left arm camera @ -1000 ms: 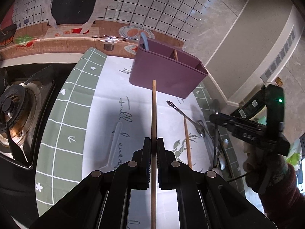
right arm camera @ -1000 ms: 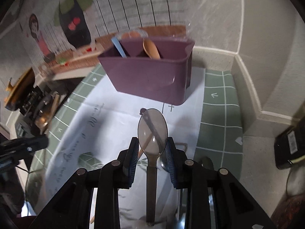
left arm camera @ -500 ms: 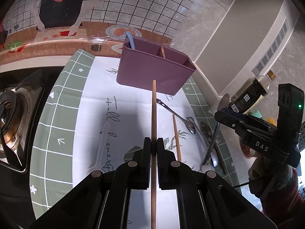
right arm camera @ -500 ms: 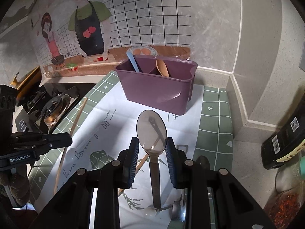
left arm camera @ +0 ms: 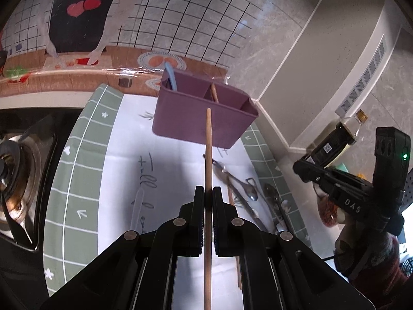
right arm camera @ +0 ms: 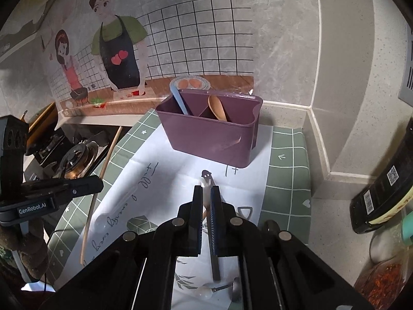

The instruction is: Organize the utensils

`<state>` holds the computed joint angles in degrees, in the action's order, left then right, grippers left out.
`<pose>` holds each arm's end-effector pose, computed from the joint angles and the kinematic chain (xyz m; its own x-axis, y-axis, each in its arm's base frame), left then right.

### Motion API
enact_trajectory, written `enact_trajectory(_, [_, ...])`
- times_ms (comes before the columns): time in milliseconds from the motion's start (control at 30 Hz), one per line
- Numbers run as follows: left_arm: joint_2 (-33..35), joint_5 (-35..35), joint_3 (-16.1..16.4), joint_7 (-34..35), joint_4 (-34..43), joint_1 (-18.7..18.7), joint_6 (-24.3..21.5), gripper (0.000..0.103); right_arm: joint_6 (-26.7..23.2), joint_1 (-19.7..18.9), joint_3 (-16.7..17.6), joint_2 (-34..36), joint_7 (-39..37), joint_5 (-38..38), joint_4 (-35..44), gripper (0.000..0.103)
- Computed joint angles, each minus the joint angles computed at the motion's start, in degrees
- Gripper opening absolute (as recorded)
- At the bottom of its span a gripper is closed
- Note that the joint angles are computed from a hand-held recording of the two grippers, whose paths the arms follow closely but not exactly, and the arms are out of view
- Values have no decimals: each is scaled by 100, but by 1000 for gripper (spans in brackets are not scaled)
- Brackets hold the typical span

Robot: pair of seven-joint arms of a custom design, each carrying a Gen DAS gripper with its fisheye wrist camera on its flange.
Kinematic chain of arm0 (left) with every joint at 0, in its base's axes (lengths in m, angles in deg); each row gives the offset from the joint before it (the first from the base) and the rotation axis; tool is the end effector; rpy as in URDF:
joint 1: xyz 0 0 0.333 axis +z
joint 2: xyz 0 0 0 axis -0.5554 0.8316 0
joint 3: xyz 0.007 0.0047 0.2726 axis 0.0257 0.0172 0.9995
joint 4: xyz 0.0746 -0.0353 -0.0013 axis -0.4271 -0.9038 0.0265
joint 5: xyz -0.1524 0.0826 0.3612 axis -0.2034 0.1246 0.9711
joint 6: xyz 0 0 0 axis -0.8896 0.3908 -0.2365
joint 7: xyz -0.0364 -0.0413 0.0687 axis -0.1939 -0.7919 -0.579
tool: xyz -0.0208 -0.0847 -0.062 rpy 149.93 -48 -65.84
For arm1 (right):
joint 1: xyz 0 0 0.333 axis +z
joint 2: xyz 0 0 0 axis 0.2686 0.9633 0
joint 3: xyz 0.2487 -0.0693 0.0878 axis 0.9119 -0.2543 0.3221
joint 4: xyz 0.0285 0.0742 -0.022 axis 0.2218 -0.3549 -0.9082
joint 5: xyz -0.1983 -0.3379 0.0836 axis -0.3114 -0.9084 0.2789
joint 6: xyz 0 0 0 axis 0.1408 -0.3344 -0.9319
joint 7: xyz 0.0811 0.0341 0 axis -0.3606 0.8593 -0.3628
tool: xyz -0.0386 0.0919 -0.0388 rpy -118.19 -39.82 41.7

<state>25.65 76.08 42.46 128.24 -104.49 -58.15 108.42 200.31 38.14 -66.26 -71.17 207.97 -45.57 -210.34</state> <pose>0.5720 -0.4384 0.4209 -0.4811 -0.8011 0.3561 -0.7632 0.1829 -0.6197 0.4877 0.3228 0.4202 0.0267 -0.9894 -0.1425 -0.6944 0.0842 -0.7147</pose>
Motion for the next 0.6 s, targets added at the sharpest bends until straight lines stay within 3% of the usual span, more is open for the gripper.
enact_trajectory(100, [50,46,38,-35,82,-32,-40,6,115,-32,-36,57,-301,292,-12,6])
enact_trajectory(200, [53,61,79,-126,61,-37,-63,6,498,-85,-38,256,-1521,1465,-54,8])
enact_trajectory(233, [38,82,103,-170,30,-45,-59,6,622,-45,-82,341,-1897,1824,-52,14])
enact_trajectory(300, [-23,169,200,-344,-85,-82,-38,6,848,-232,184,653,-3329,3213,61,29])
enact_trajectory(367, [-112,208,262,-509,-243,-61,-28,6,794,-275,312,999,-4117,3780,376,32])
enact_trajectory(433, [-228,295,357,-743,-433,-59,-2,6,634,-246,354,1357,-4700,3968,778,32])
enact_trajectory(600, [-510,442,462,-1196,-878,31,107,6,-234,101,143,2461,-5618,3579,2224,32])
